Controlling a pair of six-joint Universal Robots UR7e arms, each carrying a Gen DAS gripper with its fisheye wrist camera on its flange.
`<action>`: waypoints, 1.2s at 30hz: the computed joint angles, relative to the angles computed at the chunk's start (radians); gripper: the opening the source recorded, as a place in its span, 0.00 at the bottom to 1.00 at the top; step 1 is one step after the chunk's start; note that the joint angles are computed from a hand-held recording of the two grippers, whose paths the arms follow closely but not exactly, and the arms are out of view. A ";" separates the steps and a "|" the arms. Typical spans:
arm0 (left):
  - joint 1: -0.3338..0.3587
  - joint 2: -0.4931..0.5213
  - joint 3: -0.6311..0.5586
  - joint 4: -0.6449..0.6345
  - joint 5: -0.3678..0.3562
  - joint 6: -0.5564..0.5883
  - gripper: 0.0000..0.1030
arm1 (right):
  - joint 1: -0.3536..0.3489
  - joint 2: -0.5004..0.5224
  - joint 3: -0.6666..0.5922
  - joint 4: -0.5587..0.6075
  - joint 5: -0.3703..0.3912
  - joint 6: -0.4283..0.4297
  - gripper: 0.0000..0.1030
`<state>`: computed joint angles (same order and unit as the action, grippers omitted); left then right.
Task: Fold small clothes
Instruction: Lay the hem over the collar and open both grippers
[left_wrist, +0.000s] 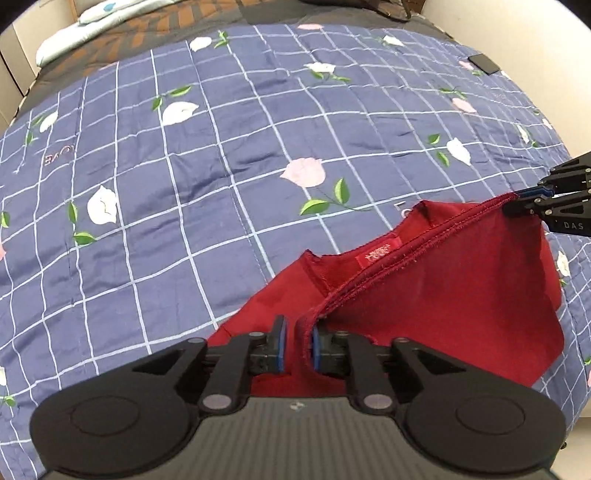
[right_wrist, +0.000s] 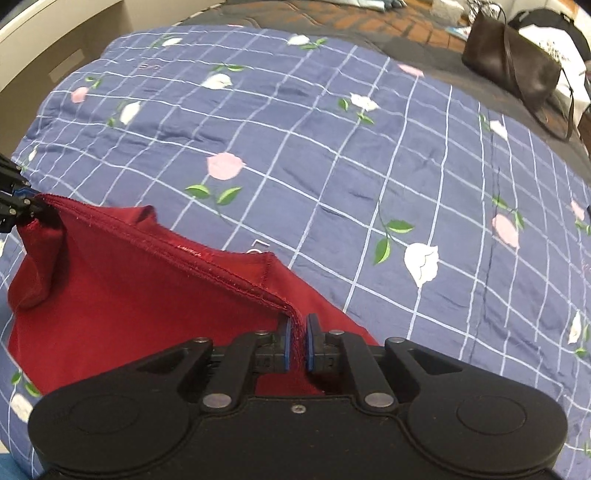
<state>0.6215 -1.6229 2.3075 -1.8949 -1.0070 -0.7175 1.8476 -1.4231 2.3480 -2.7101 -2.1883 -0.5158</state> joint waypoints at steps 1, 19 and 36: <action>0.010 0.005 -0.002 -0.007 -0.001 0.010 0.23 | -0.005 0.010 -0.003 -0.004 -0.002 0.002 0.10; -0.063 -0.147 0.112 -0.024 0.004 -0.131 0.96 | -0.050 0.039 0.044 -0.203 -0.007 0.084 0.87; -0.219 -0.007 0.138 0.295 0.119 -0.522 0.82 | -0.045 -0.121 0.417 -0.438 -0.188 0.286 0.99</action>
